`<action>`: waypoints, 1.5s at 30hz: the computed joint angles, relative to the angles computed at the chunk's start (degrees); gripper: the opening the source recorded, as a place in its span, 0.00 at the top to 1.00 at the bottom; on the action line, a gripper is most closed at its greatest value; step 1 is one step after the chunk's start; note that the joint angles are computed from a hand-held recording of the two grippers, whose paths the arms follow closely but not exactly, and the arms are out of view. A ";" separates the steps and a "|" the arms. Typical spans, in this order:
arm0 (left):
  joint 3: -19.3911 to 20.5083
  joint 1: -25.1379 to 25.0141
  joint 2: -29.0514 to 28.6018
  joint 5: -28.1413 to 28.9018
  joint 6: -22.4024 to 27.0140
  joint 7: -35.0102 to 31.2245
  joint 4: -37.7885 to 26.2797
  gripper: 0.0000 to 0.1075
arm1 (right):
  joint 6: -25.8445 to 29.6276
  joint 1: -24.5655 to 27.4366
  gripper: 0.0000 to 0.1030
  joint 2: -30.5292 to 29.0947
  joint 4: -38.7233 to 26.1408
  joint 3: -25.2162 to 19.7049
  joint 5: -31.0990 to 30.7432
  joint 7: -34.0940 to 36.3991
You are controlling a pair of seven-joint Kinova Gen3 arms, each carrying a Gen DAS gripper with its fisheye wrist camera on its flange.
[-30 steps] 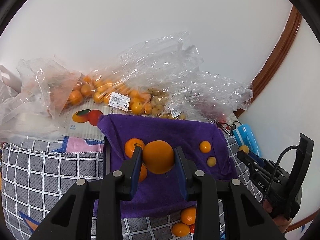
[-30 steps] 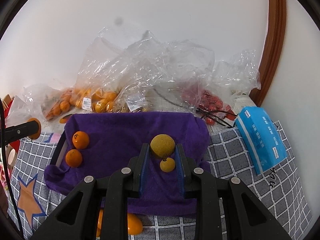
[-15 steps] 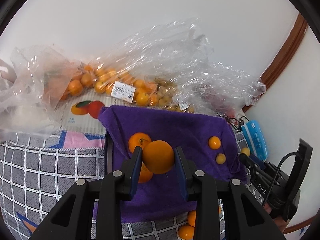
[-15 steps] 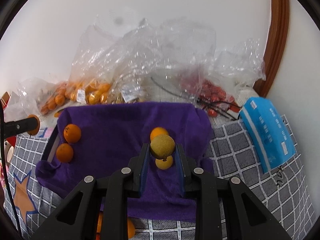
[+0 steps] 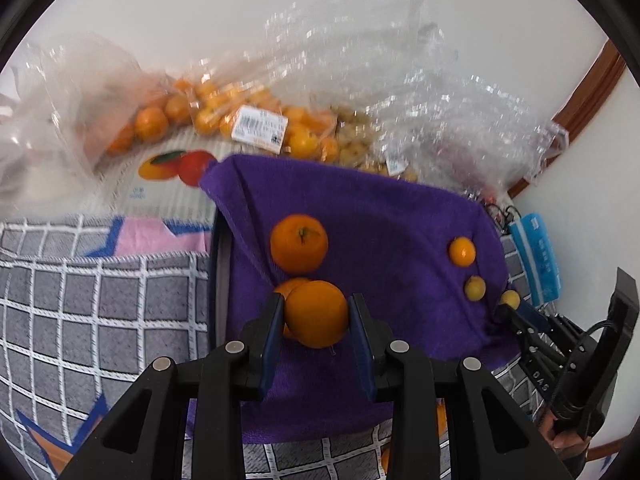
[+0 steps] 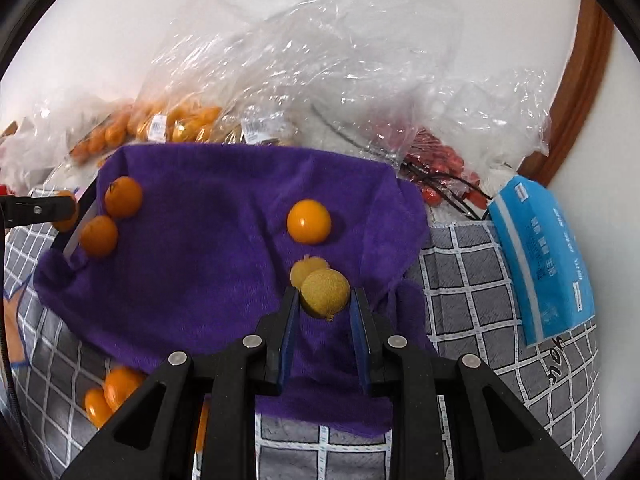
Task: Organize fruits
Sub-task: 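Lower and release the orange below the tangerines while the right tool releases the pear below the other pear, then withdraw both open tools from the towel toward the loose fruits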
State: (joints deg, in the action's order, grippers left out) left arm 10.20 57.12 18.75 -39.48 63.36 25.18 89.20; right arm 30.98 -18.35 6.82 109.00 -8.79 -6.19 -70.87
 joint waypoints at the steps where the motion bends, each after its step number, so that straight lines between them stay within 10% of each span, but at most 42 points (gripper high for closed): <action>1: 0.04 -0.19 0.19 0.35 -0.29 0.02 -0.02 0.71 | 0.25 0.36 0.75 0.22 0.02 -0.05 -0.64 0.69; 34: -0.93 1.52 3.01 5.25 -1.17 -0.49 -0.37 0.71 | -0.97 0.77 0.74 3.69 0.77 -0.76 -4.46 3.54; 45: -0.76 2.51 3.37 5.58 2.39 -1.50 -2.96 0.59 | -1.20 0.25 0.44 -0.31 2.31 -0.89 -3.88 1.95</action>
